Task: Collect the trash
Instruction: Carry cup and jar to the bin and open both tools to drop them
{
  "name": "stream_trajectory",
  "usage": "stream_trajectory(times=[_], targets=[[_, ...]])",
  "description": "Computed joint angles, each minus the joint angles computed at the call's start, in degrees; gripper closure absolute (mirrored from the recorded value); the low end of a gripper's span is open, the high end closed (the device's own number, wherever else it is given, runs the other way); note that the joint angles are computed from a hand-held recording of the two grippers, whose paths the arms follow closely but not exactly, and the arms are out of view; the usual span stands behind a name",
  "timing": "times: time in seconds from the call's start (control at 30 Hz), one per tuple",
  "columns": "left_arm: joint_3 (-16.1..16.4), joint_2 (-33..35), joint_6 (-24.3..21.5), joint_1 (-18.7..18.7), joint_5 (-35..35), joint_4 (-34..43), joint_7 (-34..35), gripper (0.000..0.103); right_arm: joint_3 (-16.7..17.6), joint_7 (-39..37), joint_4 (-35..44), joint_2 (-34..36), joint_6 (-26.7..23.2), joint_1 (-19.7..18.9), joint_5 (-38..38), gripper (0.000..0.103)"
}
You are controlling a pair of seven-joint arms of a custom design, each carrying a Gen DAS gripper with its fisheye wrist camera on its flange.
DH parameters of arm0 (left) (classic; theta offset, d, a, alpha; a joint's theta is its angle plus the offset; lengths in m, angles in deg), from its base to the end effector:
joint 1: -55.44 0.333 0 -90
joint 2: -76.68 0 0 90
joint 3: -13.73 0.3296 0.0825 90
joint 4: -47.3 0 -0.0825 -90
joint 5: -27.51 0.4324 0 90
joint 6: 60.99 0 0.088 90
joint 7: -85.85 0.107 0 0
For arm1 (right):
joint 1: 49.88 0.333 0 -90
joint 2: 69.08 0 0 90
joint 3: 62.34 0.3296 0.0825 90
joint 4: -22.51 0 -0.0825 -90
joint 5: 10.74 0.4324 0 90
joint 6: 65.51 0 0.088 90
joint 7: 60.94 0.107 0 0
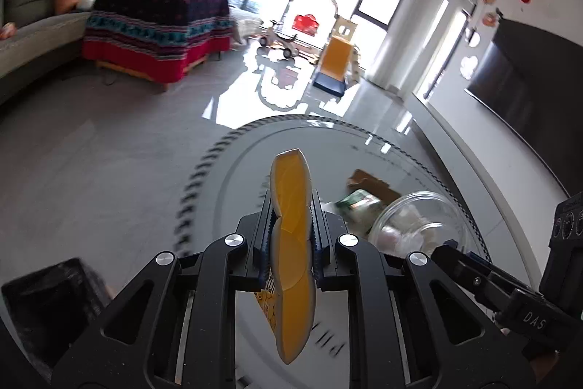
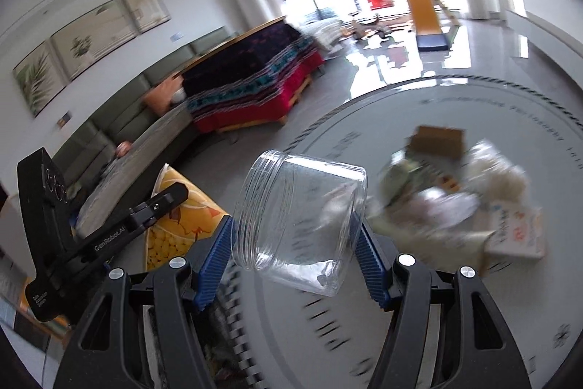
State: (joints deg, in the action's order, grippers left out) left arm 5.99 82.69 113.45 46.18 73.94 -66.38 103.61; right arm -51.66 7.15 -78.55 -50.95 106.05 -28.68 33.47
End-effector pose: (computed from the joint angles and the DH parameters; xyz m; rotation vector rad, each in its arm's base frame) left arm 0.6149 -0.2435 0.5003 -1.8957 1.5465 -1.1774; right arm 0.6505 0.3289 0.4691 -1.6752 1.3879 -0.1916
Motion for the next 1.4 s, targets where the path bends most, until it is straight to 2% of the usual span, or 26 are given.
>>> stream_trajectory(times=[0.1,0.2,0.33,0.47,0.67,0.8,0.87,0.9,1.0,1.17,1.4], targets=[[1.53,-5.27,-0.63,0.49,7.13,-5.8,-8.22,0.086,2.16,-2.42,0.06,0.09,-1.4,0.69,0.87,0.038],[0.23,-11.02,-2.06,3.59,11.81,-12.44,-15.23,0.086,3.75,-4.51,0.48,0.58,-3.07,2.15,1.74,0.038],[-2.05,-19.02,-5.62,7.41,12.79,-20.84,-19.89,0.086,4.56,-6.39,1.71,1.57,-6.08,4.74,1.53,0.038],[-3.15,-25.25,-8.19,9.87,10.73,-27.68,-21.05,0.086,4.65,-6.96,2.87,2.71,-8.7,7.4,-0.29,0.038],[-3.12,-34.28,-11.72,11.56,4.38,-37.7,-20.91,0.086,5.06,-6.82,6.02,5.81,-13.75,10.69,-2.7,0.038],[-3.09,-39.26,-14.81,11.77,0.12,-42.65,-20.72,0.083,4.92,-4.56,11.08,9.79,-18.39,12.7,-4.82,0.037],[-2.33,-40.78,-16.18,11.72,-2.32,-44.32,-20.4,0.05,4.59,-2.73,13.76,11.79,-20.49,13.62,-5.88,0.032],[-1.96,-41.58,-17.89,11.53,-4.13,-45.0,-20.32,0.007,4.03,-1.25,14.59,12.48,-20.54,14.5,-6.91,0.029],[-4.46,-44.15,-20.49,13.92,-3.89,-46.58,-24.31,0.006,4.18,-0.88,15.18,12.97,-20.42,14.94,-7.9,0.028],[-3.03,-45.26,-19.3,14.31,-4.79,-48.5,-24.55,0.006,5.0,-2.94,13.3,11.89,-19.16,13.91,-6.89,0.028],[-3.78,-43.46,-19.18,13.55,-4.88,-47.12,-22.47,0.006,5.99,-5.98,10.09,9.63,-16.68,12.16,-3.15,0.028]])
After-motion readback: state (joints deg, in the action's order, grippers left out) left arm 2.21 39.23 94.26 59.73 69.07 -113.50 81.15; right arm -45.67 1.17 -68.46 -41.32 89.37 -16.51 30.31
